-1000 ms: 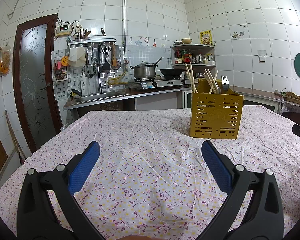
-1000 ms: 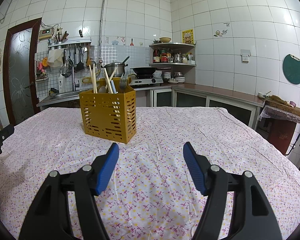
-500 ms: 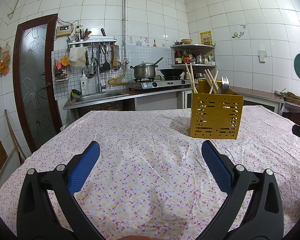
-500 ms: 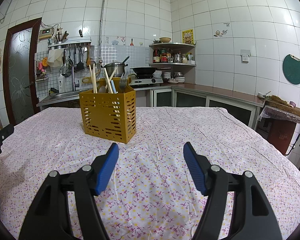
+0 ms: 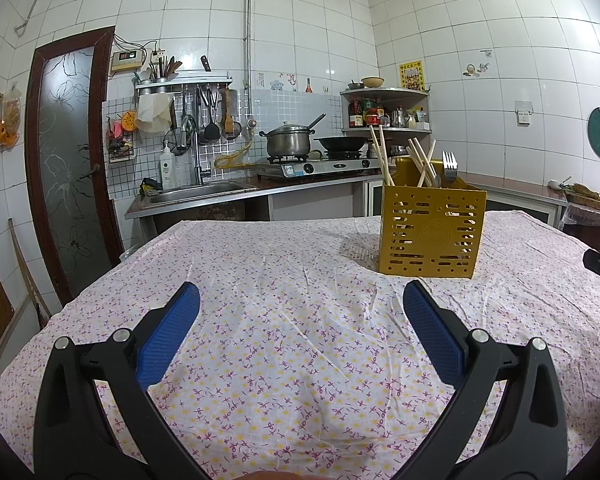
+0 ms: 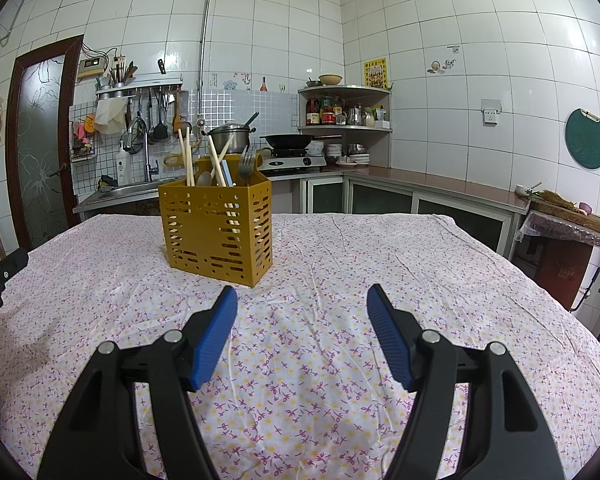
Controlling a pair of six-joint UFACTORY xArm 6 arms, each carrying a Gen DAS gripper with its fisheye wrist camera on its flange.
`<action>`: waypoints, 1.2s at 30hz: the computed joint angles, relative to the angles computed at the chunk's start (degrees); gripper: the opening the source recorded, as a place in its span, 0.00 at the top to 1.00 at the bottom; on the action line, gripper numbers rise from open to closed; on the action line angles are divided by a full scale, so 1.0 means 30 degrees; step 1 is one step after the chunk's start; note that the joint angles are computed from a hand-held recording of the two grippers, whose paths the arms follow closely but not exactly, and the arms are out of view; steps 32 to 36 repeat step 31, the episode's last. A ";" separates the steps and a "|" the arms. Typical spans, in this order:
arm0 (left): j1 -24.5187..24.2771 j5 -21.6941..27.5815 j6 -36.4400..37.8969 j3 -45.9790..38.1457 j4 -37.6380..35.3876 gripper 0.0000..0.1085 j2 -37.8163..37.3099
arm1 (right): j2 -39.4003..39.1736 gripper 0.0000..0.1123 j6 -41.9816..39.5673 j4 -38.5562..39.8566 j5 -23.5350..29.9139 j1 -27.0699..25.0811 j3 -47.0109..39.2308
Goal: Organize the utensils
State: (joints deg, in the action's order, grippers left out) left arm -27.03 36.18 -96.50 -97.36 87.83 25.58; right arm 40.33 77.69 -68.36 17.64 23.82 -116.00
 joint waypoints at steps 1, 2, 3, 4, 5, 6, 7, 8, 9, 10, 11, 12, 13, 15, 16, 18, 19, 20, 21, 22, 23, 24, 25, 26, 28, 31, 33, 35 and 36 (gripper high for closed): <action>-0.0006 0.0006 -0.0004 0.0000 0.0000 0.09 0.0004 | 0.0007 0.41 -0.0028 0.0031 -0.0006 -0.0003 -0.0010; -0.0010 0.0008 -0.0016 0.0018 0.0009 0.09 -0.0008 | 0.0008 0.41 -0.0054 0.0059 -0.0003 -0.0003 -0.0011; -0.0002 -0.0002 -0.0006 0.0007 0.0003 0.09 -0.0004 | 0.0008 0.41 -0.0054 0.0059 -0.0003 -0.0003 -0.0011; -0.0007 0.0004 -0.0013 0.0010 0.0007 0.09 -0.0004 | 0.0008 0.41 -0.0054 0.0059 -0.0003 -0.0003 -0.0011; 0.0000 0.0000 -0.0010 0.0005 0.0011 0.09 -0.0005 | 0.0012 0.41 -0.0072 0.0074 -0.0007 -0.0006 -0.0021; 0.0000 0.0000 -0.0010 0.0005 0.0011 0.09 -0.0005 | 0.0016 0.41 -0.0080 0.0077 0.0001 -0.0001 -0.0022; 0.0000 0.0000 -0.0010 0.0005 0.0011 0.09 -0.0005 | 0.0010 0.41 -0.0051 0.0046 -0.0006 -0.0008 -0.0022; 0.0000 0.0000 -0.0010 0.0005 0.0011 0.09 -0.0005 | 0.0016 0.41 -0.0065 0.0064 -0.0013 -0.0011 -0.0029; 0.0000 0.0000 -0.0010 0.0005 0.0011 0.09 -0.0005 | 0.0016 0.41 -0.0065 0.0064 -0.0013 -0.0011 -0.0029; 0.0000 0.0000 -0.0010 0.0005 0.0011 0.09 -0.0005 | 0.0010 0.41 -0.0089 0.0084 -0.0005 -0.0006 -0.0021; -0.0004 0.0008 -0.0005 0.0004 0.0002 0.09 -0.0004 | 0.0015 0.41 -0.0077 0.0068 -0.0005 -0.0007 -0.0034; 0.0008 -0.0033 0.0016 0.0005 -0.0034 0.09 -0.0006 | 0.0022 0.41 -0.0099 0.0094 -0.0003 -0.0006 -0.0040; 0.0009 -0.0060 0.0017 -0.0007 -0.0048 0.09 0.0013 | 0.0022 0.41 -0.0099 0.0094 -0.0003 -0.0006 -0.0040; -0.0008 -0.0048 -0.0009 -0.0035 -0.0033 0.09 0.0047 | 0.0018 0.41 -0.0105 0.0101 0.0001 -0.0004 -0.0038; -0.0001 -0.0058 0.0011 -0.0040 -0.0048 0.09 0.0051 | 0.0018 0.41 -0.0105 0.0101 0.0001 -0.0004 -0.0038; 0.0008 -0.0065 0.0021 -0.0039 -0.0056 0.09 0.0043 | 0.0016 0.41 -0.0104 0.0088 0.0009 0.0001 -0.0037; -0.0004 -0.0056 0.0021 -0.0036 -0.0067 0.09 0.0046 | 0.0020 0.41 -0.0123 0.0106 0.0002 -0.0004 -0.0045; -0.0015 -0.0042 -0.0003 -0.0021 -0.0042 0.09 0.0038 | 0.0020 0.41 -0.0123 0.0106 0.0002 -0.0004 -0.0045; -0.0001 -0.0055 -0.0008 -0.0026 -0.0029 0.09 0.0035 | 0.0016 0.41 -0.0090 0.0087 0.0008 -0.0002 -0.0047; 0.0001 -0.0071 -0.0027 -0.0026 -0.0016 0.09 0.0037 | 0.0023 0.41 -0.0122 0.0119 0.0008 -0.0003 -0.0056; 0.0022 -0.0125 0.0008 -0.0029 -0.0058 0.09 0.0034 | 0.0023 0.41 -0.0170 0.0164 0.0007 -0.0004 -0.0052; 0.0030 -0.0167 0.0016 -0.0032 -0.0087 0.10 0.0042 | 0.0019 0.41 -0.0144 0.0138 0.0007 -0.0003 -0.0051; 0.0028 -0.0145 0.0031 -0.0072 -0.0114 0.10 0.0074 | 0.0024 0.41 -0.0156 0.0147 0.0004 -0.0005 -0.0056; 0.0031 -0.0145 0.0019 -0.0086 -0.0120 0.10 0.0082 | 0.0024 0.41 -0.0156 0.0147 0.0004 -0.0005 -0.0056; 0.0050 -0.0174 -0.0096 -0.0061 -0.0087 0.10 0.0064 | 0.0019 0.41 -0.0141 0.0131 0.0007 -0.0002 -0.0049; 0.0077 -0.0191 -0.0190 -0.0013 -0.0107 0.10 0.0018 | 0.0021 0.41 -0.0167 0.0161 0.0011 -0.0002 -0.0060; 0.0077 -0.0191 -0.0190 -0.0013 -0.0107 0.10 0.0018 | 0.0021 0.41 -0.0167 0.0161 0.0011 -0.0002 -0.0060; 0.0077 -0.0191 -0.0190 -0.0013 -0.0107 0.10 0.0018 | 0.0021 0.41 -0.0167 0.0161 0.0011 -0.0002 -0.0060; 0.0077 -0.0191 -0.0190 -0.0013 -0.0107 0.10 0.0018 | 0.0021 0.41 -0.0167 0.0161 0.0011 -0.0002 -0.0060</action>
